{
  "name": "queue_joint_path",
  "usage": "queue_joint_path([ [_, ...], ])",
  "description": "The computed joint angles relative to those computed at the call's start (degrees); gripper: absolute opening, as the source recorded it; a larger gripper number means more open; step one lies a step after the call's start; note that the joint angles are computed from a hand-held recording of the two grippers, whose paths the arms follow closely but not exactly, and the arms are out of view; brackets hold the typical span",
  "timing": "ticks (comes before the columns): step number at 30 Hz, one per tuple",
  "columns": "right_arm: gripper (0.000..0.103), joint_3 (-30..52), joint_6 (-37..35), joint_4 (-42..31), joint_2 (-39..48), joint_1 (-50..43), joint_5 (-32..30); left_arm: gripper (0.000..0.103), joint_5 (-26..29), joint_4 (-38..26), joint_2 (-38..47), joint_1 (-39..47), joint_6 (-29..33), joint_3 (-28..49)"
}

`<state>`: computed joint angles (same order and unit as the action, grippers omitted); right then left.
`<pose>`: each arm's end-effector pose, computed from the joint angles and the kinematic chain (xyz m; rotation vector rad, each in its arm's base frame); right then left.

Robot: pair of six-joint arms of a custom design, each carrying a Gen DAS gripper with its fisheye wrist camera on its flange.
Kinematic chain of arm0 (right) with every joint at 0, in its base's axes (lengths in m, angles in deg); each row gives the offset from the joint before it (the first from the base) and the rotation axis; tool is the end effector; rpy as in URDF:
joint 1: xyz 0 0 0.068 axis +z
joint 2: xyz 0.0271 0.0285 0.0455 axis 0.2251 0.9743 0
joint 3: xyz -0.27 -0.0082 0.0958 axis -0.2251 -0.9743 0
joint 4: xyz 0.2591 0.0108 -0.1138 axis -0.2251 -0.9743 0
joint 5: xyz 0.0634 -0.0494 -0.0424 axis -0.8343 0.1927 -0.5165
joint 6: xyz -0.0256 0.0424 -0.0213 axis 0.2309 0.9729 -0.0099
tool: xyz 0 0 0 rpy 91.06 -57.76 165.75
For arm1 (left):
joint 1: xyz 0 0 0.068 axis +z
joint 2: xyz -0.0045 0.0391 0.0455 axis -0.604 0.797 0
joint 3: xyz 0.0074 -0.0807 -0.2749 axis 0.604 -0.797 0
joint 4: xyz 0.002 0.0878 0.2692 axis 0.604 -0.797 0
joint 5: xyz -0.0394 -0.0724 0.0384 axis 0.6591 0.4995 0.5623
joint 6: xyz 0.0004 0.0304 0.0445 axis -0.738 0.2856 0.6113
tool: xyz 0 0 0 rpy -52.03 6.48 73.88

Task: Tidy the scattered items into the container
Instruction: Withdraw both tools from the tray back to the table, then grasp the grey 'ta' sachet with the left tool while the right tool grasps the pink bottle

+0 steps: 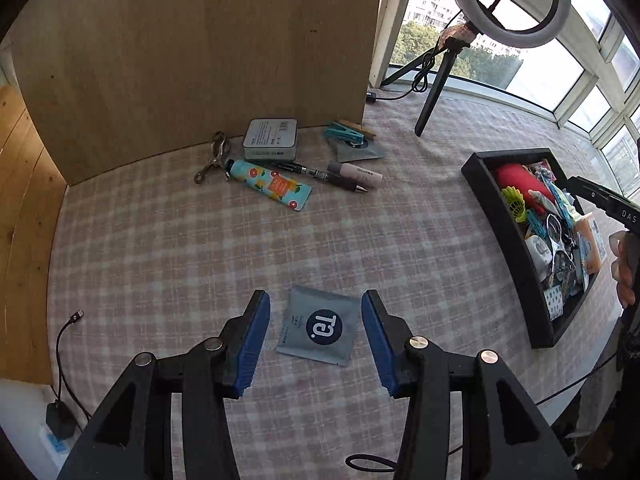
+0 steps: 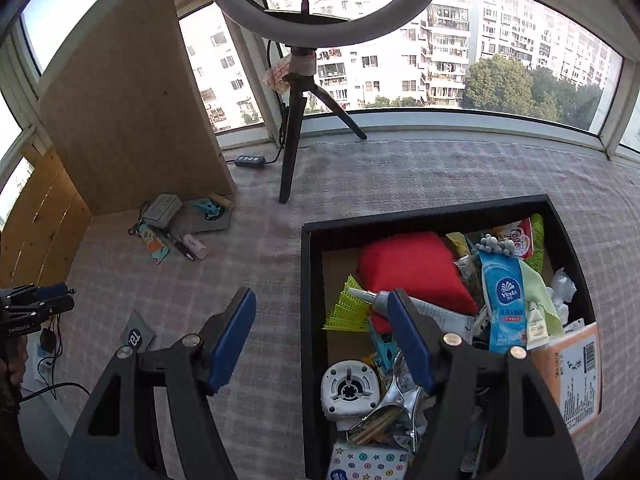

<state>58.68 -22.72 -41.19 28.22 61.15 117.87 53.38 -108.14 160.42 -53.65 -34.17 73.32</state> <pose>0.1093 0.0966 0.2515 0.5111 2.4868 0.0330 0.2621 -0.0847 0.2429 0.9021 2.6458 -0.2588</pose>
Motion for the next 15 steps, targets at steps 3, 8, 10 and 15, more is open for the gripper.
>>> queue_joint_path([
  [3,0.067,1.44,-7.76,8.51,7.92,-1.55,-3.05,0.045,-0.90,1.03,0.40,3.17,4.51,-4.26],
  [8,0.067,4.27,-18.63,19.02,18.96,-3.77,-8.94,0.056,0.35,5.22,1.73,1.99,5.02,-9.60],
  [10,0.067,5.98,-22.57,21.40,22.97,-4.51,-10.40,0.059,-1.00,8.44,3.62,0.17,4.25,-10.64],
  [15,0.067,9.94,-31.60,26.06,32.38,-7.45,-15.73,0.061,-6.54,13.40,9.13,-4.34,1.78,-10.54],
])
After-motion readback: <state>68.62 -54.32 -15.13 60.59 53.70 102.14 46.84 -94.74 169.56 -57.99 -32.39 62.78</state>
